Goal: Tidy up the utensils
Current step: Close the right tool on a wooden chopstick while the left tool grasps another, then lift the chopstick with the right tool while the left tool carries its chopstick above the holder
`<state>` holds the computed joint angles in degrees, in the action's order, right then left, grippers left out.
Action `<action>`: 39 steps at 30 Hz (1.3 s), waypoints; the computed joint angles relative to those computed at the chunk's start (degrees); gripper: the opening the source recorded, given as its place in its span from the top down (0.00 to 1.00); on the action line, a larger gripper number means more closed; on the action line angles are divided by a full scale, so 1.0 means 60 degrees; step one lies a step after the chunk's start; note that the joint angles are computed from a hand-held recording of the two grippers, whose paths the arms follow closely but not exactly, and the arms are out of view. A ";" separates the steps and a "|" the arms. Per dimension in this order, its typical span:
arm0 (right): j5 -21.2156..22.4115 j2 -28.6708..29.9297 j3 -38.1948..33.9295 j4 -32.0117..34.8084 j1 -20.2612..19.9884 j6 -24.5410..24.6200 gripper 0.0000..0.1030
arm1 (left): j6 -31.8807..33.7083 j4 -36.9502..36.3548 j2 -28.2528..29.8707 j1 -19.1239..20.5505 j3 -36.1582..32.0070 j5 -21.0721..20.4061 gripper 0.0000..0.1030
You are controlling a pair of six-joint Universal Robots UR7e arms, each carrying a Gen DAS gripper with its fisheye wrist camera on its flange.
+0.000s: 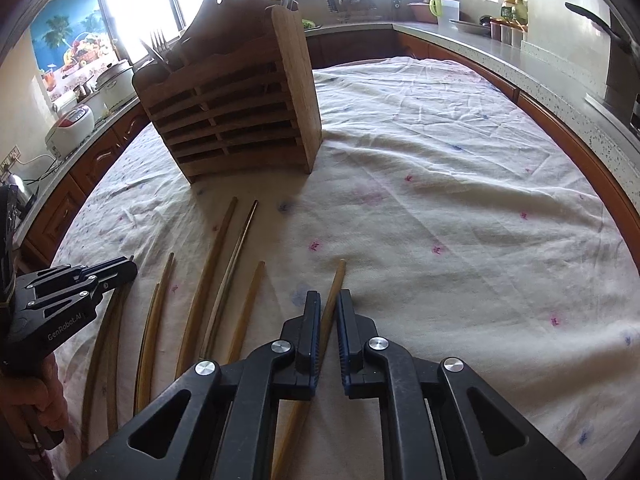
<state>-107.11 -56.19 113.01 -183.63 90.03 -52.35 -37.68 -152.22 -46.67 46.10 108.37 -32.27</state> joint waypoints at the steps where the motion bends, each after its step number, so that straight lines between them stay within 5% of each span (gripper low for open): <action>1: 0.0103 -0.0089 -0.0015 0.0260 -0.0023 0.0159 0.94 | 0.0020 -0.0238 -0.0117 -0.0066 0.0168 -0.0010 0.97; 22: 0.3326 -0.2658 0.1029 0.0638 0.0857 0.0521 0.95 | 0.1415 -0.4267 -0.2509 -0.2901 0.2753 0.1588 0.97; 30: 0.3635 -0.2502 0.0601 0.0679 0.1003 0.0698 0.95 | 0.2224 -0.5431 -0.2290 -0.2910 0.2692 0.1855 0.97; 39: 0.3862 -0.2230 0.0186 0.0548 0.1215 0.0892 0.95 | 0.4574 -0.7829 -0.1472 -0.2433 0.1838 0.1689 0.97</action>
<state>-83.93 -69.57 114.13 -180.34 97.32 -46.99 -10.23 -199.19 -55.50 31.50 119.39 -22.13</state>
